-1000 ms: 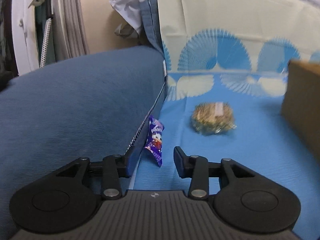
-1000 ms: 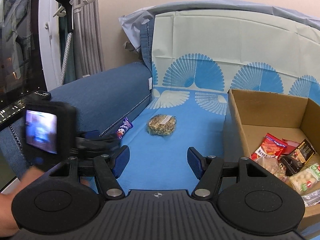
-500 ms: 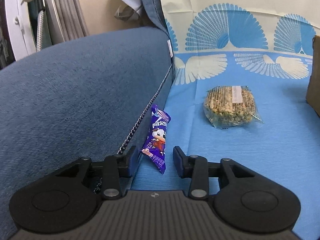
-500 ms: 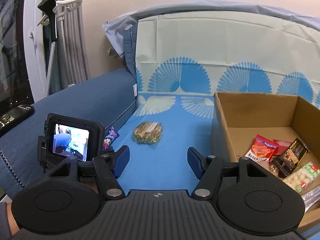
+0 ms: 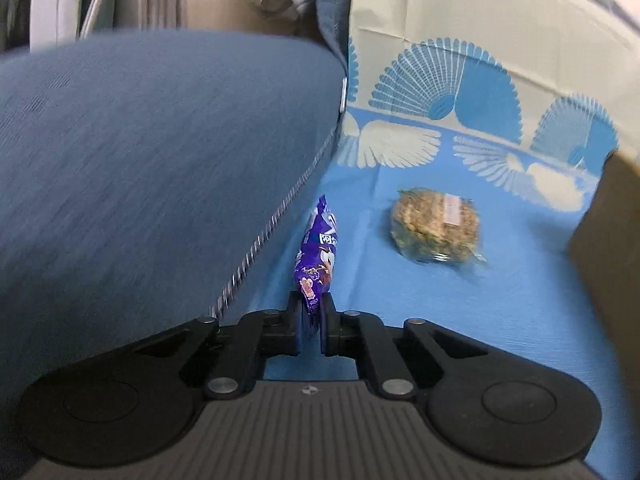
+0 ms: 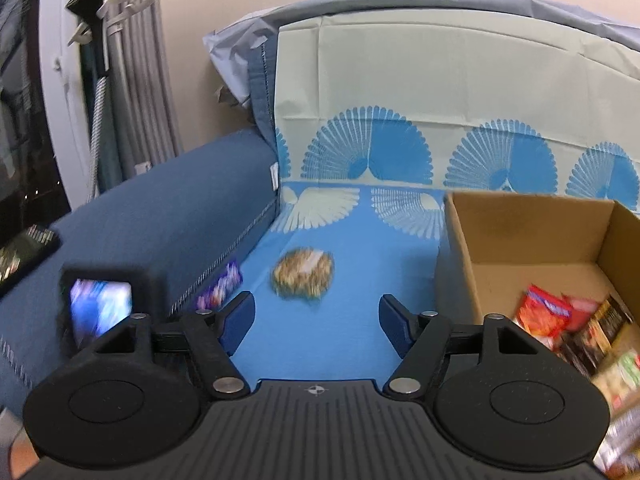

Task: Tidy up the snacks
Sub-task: 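Grasp the round nut cake with the right tool while the left approaches the purple candy bar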

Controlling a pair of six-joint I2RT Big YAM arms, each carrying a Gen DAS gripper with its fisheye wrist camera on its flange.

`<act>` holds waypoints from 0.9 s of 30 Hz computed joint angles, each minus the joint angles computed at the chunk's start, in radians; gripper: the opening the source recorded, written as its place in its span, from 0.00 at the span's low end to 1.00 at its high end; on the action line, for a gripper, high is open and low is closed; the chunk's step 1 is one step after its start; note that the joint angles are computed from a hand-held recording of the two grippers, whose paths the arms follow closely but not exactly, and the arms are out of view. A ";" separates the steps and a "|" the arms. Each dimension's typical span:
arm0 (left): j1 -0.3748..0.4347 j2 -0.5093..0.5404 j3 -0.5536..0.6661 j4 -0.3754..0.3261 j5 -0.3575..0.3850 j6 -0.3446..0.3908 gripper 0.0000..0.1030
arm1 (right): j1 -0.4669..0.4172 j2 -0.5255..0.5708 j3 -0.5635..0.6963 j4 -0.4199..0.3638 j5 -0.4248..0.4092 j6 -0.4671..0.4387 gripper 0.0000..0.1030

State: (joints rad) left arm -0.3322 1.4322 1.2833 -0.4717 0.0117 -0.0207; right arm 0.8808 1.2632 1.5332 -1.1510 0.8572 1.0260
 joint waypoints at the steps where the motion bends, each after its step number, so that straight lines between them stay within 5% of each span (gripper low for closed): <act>1: 0.008 -0.005 0.008 -0.036 0.024 -0.028 0.08 | -0.028 0.011 0.013 0.023 -0.023 -0.024 0.72; 5: 0.049 -0.024 0.051 -0.242 0.134 -0.180 0.09 | -0.157 0.079 0.057 0.118 -0.183 -0.101 0.85; 8: 0.057 -0.074 0.013 -0.274 0.146 -0.194 0.12 | -0.251 0.171 0.110 0.130 -0.295 -0.123 0.85; 10: 0.052 -0.087 -0.003 -0.258 0.146 -0.173 0.23 | -0.306 0.249 0.168 0.106 -0.360 -0.154 0.86; 12: 0.043 -0.095 -0.020 -0.216 0.118 -0.158 0.57 | -0.340 0.317 0.220 0.088 -0.393 -0.177 0.90; 13: 0.037 -0.097 -0.026 -0.200 0.102 -0.152 0.60 | -0.357 0.352 0.250 0.072 -0.420 -0.180 0.90; 17: 0.014 -0.084 -0.033 -0.173 0.045 -0.136 0.63 | -0.399 0.470 0.363 0.006 -0.513 -0.173 0.94; 20: 0.001 -0.073 -0.039 -0.139 0.008 -0.143 0.63 | -0.407 0.555 0.466 -0.106 -0.502 -0.194 0.92; 21: -0.002 -0.070 -0.040 -0.129 -0.001 -0.148 0.63 | -0.408 0.562 0.470 -0.114 -0.501 -0.196 0.83; 27: -0.022 -0.044 -0.033 -0.089 -0.048 -0.166 0.62 | -0.400 0.487 0.385 -0.073 -0.458 -0.200 0.80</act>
